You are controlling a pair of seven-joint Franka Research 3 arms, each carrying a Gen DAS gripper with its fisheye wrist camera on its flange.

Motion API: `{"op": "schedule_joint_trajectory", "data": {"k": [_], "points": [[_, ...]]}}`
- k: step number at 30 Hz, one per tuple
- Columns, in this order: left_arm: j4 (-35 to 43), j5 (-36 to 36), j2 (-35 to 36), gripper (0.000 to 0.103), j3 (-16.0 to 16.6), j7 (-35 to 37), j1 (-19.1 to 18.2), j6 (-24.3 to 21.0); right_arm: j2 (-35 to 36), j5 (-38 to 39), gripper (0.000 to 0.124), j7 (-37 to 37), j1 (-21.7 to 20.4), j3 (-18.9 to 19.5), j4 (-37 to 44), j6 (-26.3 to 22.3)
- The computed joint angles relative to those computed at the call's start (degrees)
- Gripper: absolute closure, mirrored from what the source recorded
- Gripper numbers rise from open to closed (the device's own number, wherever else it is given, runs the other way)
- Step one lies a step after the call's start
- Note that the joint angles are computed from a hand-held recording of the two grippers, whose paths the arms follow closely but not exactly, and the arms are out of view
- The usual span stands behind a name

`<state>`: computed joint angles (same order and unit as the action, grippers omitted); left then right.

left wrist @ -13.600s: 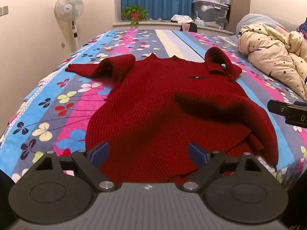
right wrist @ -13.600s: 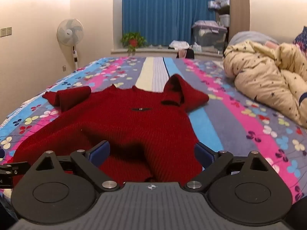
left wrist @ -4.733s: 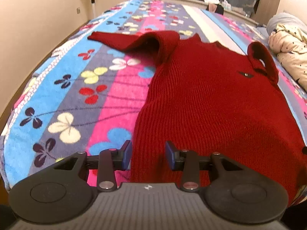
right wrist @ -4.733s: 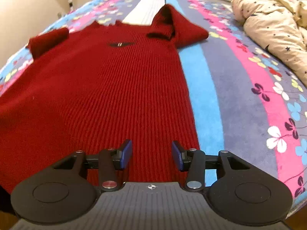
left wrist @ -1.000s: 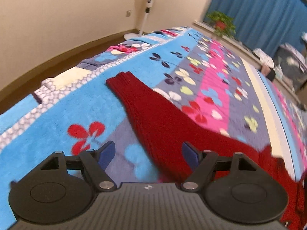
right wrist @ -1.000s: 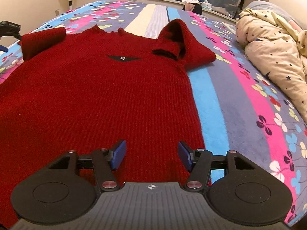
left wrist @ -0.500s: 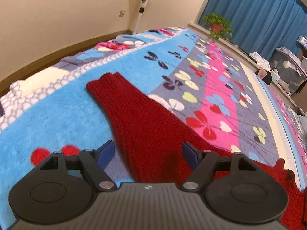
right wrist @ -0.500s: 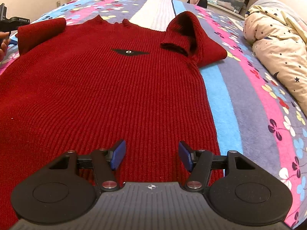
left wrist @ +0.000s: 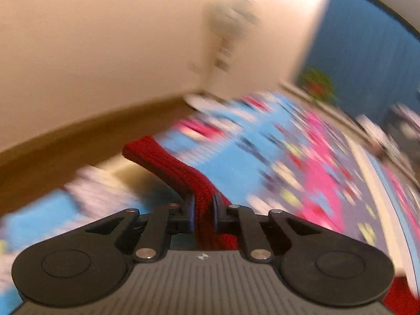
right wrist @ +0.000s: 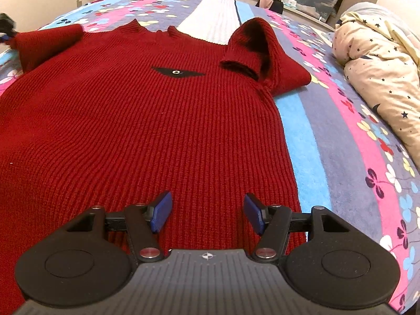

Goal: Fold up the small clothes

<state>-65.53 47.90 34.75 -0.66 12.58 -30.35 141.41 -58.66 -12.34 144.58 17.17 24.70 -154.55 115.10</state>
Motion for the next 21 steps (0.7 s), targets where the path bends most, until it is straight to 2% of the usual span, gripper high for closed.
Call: {"op": "schedule_joint_trajectory", "data": {"k": [2,3,5,6,8,9,11,12,13,14,16,18,19,20,21], "points": [[-3.5,2.8,-3.4,0.089,2.7,-6.4,-2.1,-7.8,-0.1,0.1,0.061,0.6,-0.1,0.3,0.1,-0.2],[-4.7,2.2,-4.7,0.089,2.4,-7.6,-2.1,-13.0,-0.2,0.0,0.061,0.8,-0.1,0.4,0.2,-0.4],[-6.3,-1.6,-6.2,0.085,0.0,-8.1,-0.3,-17.9,-0.4,-0.2,0.061,0.9,0.0,0.6,0.3,-0.6],[-6.7,-3.1,-6.8,0.08,-1.0,-8.9,0.4,-20.1,-0.6,-0.3,0.061,0.9,0.1,0.7,0.4,-0.6],[-5.3,-2.1,-7.1,0.079,-1.9,-11.0,-0.5,-26.6,-0.9,-0.5,0.061,1.3,0.1,1.1,0.5,-1.0],[-5.2,-0.1,-7.6,0.079,-2.2,-11.1,-1.2,-27.6,-1.1,-0.6,0.061,1.7,0.0,1.3,0.6,-1.2],[-7.8,4.6,-9.9,0.069,-3.5,-10.2,-2.1,-23.8,-1.9,-0.8,0.061,2.6,-0.2,1.5,0.6,-1.4],[-10.0,6.6,-11.3,0.056,-4.7,-8.6,-2.2,-19.3,-2.3,-1.0,0.062,3.0,-0.3,1.5,0.4,-1.3],[-11.2,7.4,-11.8,0.047,-6.0,-6.2,-2.0,-15.3,-2.9,-1.3,0.063,3.5,-0.6,1.6,0.4,-1.2],[-12.0,7.8,-11.8,0.047,-7.5,-2.6,-2.1,-11.1,-3.6,-1.7,0.064,4.1,-1.1,1.6,0.3,-1.0],[-12.2,7.3,-10.6,0.047,-9.7,4.4,-3.3,-5.8,-5.3,-2.5,0.068,5.5,-2.5,1.3,-0.1,0.2],[-12.4,7.9,-9.2,0.047,-10.3,9.1,-5.7,-2.3,-7.0,-4.4,0.09,6.3,-4.7,0.8,-0.6,2.9],[-12.6,8.3,-8.5,0.047,-10.5,11.1,-7.2,-1.4,-7.5,-5.7,0.097,6.2,-5.9,0.6,-0.9,4.6],[-13.2,8.5,-8.1,0.047,-10.7,12.5,-8.7,-0.7,-8.0,-7.4,0.111,5.7,-7.1,0.1,-1.5,7.4],[-13.8,7.4,-7.7,0.047,-11.4,14.9,-9.6,0.2,-8.3,-9.0,0.116,5.0,-8.4,-0.4,-2.2,10.7]]}}
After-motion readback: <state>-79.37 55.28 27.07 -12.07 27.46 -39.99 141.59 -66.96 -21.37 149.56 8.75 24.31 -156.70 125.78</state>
